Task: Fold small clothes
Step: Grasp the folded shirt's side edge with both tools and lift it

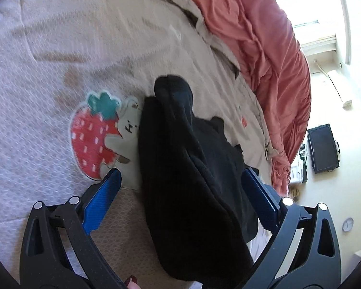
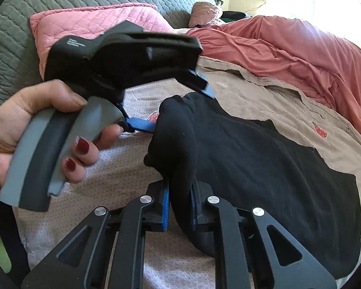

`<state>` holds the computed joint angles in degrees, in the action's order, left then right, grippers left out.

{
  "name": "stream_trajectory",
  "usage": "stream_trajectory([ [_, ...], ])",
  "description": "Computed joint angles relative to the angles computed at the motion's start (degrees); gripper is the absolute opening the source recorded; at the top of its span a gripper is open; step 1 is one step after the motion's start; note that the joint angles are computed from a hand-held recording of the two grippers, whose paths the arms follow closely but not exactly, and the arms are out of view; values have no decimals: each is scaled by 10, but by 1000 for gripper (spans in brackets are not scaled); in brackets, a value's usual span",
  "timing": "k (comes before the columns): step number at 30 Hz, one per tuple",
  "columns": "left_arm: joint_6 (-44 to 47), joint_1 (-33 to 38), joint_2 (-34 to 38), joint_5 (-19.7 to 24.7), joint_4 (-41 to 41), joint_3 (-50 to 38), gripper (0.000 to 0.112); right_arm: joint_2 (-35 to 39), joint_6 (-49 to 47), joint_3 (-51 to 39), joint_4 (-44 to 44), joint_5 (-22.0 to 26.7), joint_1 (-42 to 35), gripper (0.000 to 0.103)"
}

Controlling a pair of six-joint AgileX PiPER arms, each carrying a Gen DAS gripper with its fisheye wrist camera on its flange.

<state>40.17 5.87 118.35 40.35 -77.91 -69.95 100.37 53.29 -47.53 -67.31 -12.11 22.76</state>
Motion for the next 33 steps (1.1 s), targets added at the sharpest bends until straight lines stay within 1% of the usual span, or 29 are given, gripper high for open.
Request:
stream_trajectory([
  [2,-4,-5,8,-1,4,-8,93,-1,7,0,-8,2,1,12],
  [3,-3,-9,10,-3,3,-10,89,1,19,-4,-22,2,-1,12],
  [4,3,-10,13,-1,-4,-11,71,4,29,-8,-34,2,-3,12],
  [5,12,-8,20,14,-19,-13,59,4,36,-9,-41,2,-3,12],
  [6,10,-7,26,22,-19,-17,52,5,45,-10,-49,3,-4,12],
  [8,11,-7,32,24,-20,-20,52,4,74,-11,-73,2,-5,12],
  [9,18,-5,36,28,-33,-17,51,2,82,-10,-81,1,-6,12],
  [11,35,-4,37,36,-64,-7,42,-2,83,-7,-86,0,-8,12],
  [12,43,-6,31,33,-71,-1,34,-7,86,-4,-92,-2,-12,12],
  [15,73,-12,8,34,-99,13,32,-27,83,7,-101,-13,-28,11],
  [18,92,-23,-22,37,-116,23,25,-48,114,14,-143,-32,-57,10],
  [20,93,-30,-38,43,-123,30,25,-64,148,19,-184,-53,-84,10],
  [22,100,-40,-58,41,-140,45,25,-78,161,28,-198,-69,-109,10],
  [26,100,-82,-89,3,-153,62,25,-100,196,45,-236,-114,-167,8],
  [28,62,-111,-98,-32,-123,52,25,-107,203,48,-247,-133,-194,8],
  [29,47,-119,-101,-41,-110,49,25,-110,212,48,-255,-146,-211,8],
  [31,-6,-143,-105,-65,-67,28,25,-116,227,47,-268,-169,-239,7],
  [33,-80,-168,-103,-88,-4,-7,25,-120,238,45,-277,-197,-275,7],
])
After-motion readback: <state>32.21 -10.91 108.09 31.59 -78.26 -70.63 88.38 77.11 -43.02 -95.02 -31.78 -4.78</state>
